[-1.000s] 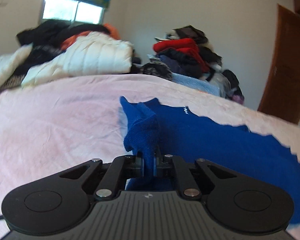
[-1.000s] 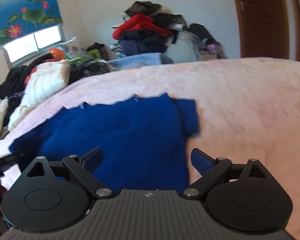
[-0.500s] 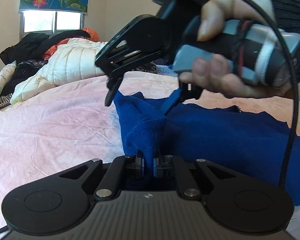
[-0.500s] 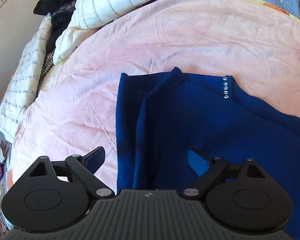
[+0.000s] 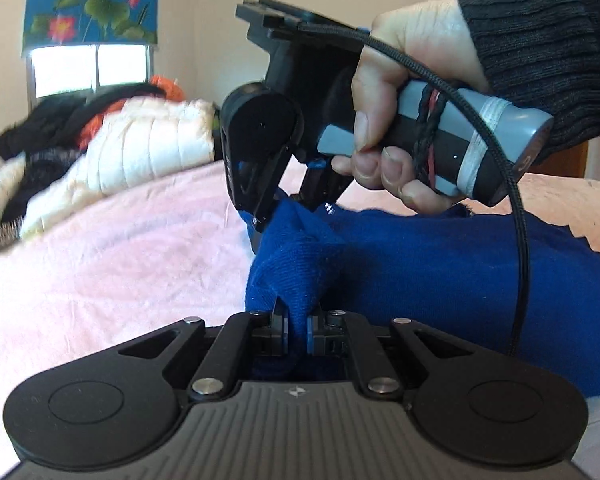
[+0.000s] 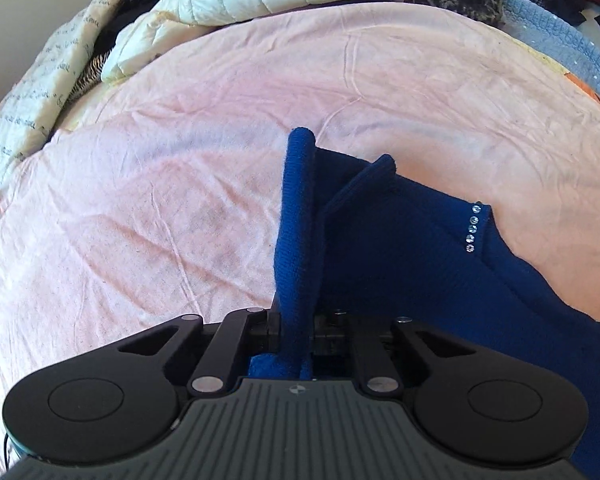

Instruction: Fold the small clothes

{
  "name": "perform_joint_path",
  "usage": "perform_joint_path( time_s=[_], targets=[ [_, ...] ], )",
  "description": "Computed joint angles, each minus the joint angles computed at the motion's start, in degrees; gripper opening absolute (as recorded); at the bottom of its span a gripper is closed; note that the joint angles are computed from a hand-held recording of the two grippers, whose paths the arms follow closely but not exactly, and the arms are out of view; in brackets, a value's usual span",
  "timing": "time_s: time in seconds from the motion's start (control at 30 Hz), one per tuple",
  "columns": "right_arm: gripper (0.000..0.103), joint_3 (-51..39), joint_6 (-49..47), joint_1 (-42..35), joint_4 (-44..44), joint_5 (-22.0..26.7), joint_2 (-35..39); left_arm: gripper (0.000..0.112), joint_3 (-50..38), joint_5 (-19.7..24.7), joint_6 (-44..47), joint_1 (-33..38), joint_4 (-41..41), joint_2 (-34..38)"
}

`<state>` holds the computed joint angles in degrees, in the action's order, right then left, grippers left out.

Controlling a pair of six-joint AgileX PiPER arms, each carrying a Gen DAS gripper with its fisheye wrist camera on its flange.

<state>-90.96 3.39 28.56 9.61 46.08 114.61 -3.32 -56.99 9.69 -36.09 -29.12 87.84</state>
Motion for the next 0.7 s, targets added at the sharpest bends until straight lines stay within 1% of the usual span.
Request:
perform_joint_path(
  time_s=[0.03,0.13,0.2,0.23,0.3,0.4,0.43,0.5,0.57,0.63,0.7],
  targets=[
    [0.011,1.6,-1.6,-1.3,1.5,-0.9,-1.4,0.008,0.0,-0.2,1.2,-1.9,-1.8,-0.6],
    [0.011,8.6,-7.9,-5.2,8.3,-4.2,-7.0,0.008,-1.2,3.4,4.8,-6.4,-6.3,-5.5],
    [0.011,13.8,-12.4,-8.5,12.2,-6.0,-11.5,0.008,-2.7,5.6,8.4,-10.8,-10.1,-8.3],
    [0.011,17.0,-15.8,-10.9,15.5,-6.7,-14.2,0.008,-3.5,6.1,10.2,-13.9,-12.5,-9.0],
    [0.011,23.3,-23.0,-16.5,22.2,-7.3,-19.4,0.008,-5.0,5.2,12.9,-20.6,-17.0,-8.8],
    [0.011,32.8,-34.6,-27.0,32.0,-5.8,-27.3,0.008,-8.0,4.6,15.5,-30.2,-22.1,-6.6],
    [0.011,36.5,-39.6,-32.0,35.5,-4.3,-29.9,0.008,-9.2,5.0,15.8,-32.8,-22.7,-5.5],
    [0.011,42.3,-47.4,-41.8,39.3,-0.8,-33.2,0.008,-11.8,6.0,15.7,-37.0,-23.2,-2.2],
    [0.011,47.0,-53.9,-50.9,41.1,1.4,-34.2,0.008,-14.5,6.5,14.7,-39.8,-22.6,2.9],
    [0.011,50.7,-60.3,-58.9,43.4,2.5,-32.4,0.008,-17.9,8.4,15.8,-41.5,-24.2,7.4],
    [0.011,53.8,-67.7,-63.8,47.9,3.3,-29.8,0.008,-19.9,8.0,17.1,-42.9,-26.5,10.7]
  ],
)
